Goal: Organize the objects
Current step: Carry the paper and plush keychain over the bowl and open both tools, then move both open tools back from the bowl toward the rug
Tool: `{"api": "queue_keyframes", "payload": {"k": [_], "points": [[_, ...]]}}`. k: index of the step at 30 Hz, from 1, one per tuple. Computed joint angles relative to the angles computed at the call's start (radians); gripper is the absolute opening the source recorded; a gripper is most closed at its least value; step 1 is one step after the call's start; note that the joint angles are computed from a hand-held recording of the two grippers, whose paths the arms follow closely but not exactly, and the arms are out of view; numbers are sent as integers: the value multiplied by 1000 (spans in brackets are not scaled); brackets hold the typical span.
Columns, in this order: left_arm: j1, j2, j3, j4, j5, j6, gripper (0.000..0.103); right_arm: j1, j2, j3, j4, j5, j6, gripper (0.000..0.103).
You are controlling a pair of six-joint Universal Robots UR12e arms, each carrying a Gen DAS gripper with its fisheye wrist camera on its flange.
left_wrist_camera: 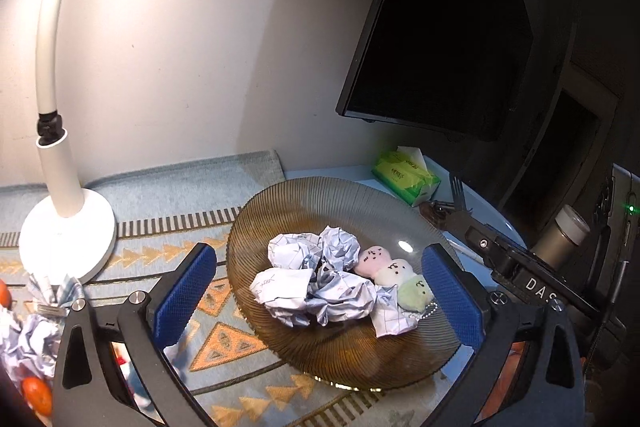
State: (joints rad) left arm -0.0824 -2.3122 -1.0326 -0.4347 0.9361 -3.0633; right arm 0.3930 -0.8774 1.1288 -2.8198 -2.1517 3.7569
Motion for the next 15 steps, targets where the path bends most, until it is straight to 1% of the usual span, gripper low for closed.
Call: {"api": "queue_keyframes", "payload": {"k": [2,4,7,10,12,13,15], "points": [[9,35,-50,42,8,0,102,9,-12,8,-1,16,-17,68],[23,77,-111,88,20,3,102,17,-27,22,-26,51,-17,68],[56,141,-198,163,43,-9,102,33,-41,29,-57,97,-36,68],[104,202,-285,235,81,-61,102,52,-41,17,-70,150,-54,68],[139,235,-336,279,110,-104,102,61,-32,3,-81,217,-62,68],[156,250,-361,301,134,-121,102,67,-22,-11,-80,244,-70,68],[187,275,-405,328,194,-146,102,83,7,-55,-47,277,-90,68]]}}
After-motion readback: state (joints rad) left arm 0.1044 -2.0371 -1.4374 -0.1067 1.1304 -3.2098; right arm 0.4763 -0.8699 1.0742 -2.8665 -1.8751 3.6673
